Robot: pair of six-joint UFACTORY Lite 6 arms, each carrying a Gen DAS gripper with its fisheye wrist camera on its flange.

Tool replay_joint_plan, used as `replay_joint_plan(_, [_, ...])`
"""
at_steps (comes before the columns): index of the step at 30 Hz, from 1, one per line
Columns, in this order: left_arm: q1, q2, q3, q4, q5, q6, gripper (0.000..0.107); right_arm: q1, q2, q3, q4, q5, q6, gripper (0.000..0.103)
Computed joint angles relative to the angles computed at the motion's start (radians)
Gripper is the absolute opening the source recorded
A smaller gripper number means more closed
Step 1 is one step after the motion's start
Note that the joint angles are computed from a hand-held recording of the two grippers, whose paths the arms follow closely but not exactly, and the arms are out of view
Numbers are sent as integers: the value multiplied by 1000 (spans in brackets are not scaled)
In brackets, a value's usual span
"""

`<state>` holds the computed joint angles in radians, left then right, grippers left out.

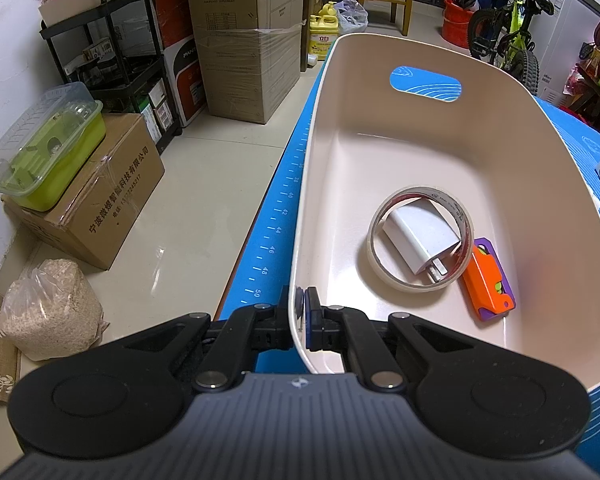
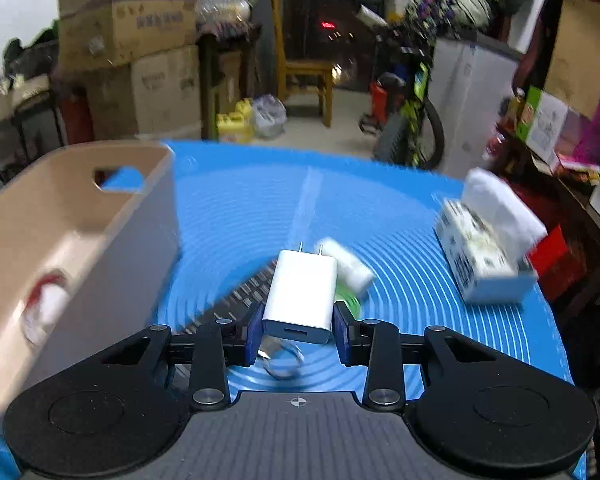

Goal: Organize rigid objects
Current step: 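Grasp the small white charger with the right gripper and lift, then carry the charger into the basket and open the right gripper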

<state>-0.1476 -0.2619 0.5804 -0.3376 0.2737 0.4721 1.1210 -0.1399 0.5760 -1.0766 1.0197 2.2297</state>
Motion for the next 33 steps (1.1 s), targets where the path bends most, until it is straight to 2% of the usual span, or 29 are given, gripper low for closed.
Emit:
replay_joint_plan(6, [-2,1,-1,9,-4,-9,6,-2,53,158,-82,19,-69,43])
replay_joint_plan(15, [-9,-1,-6,18,-8,-23,6,-97,334,533,-139,-139,-316,43])
replay_joint_plan(20, [-13,-3,-10,16,-11,-26,6,-158,537,780,-7,-242,-571,43])
replay_joint_plan(24, [-17,-4,-13,21,-14,-33,6,-190,677,940,146,-277,-761,43])
replay_joint_plan(33, [-23,-2,-11,31,-14,-48,6,-234,838,1108,370,-320,-1014,43])
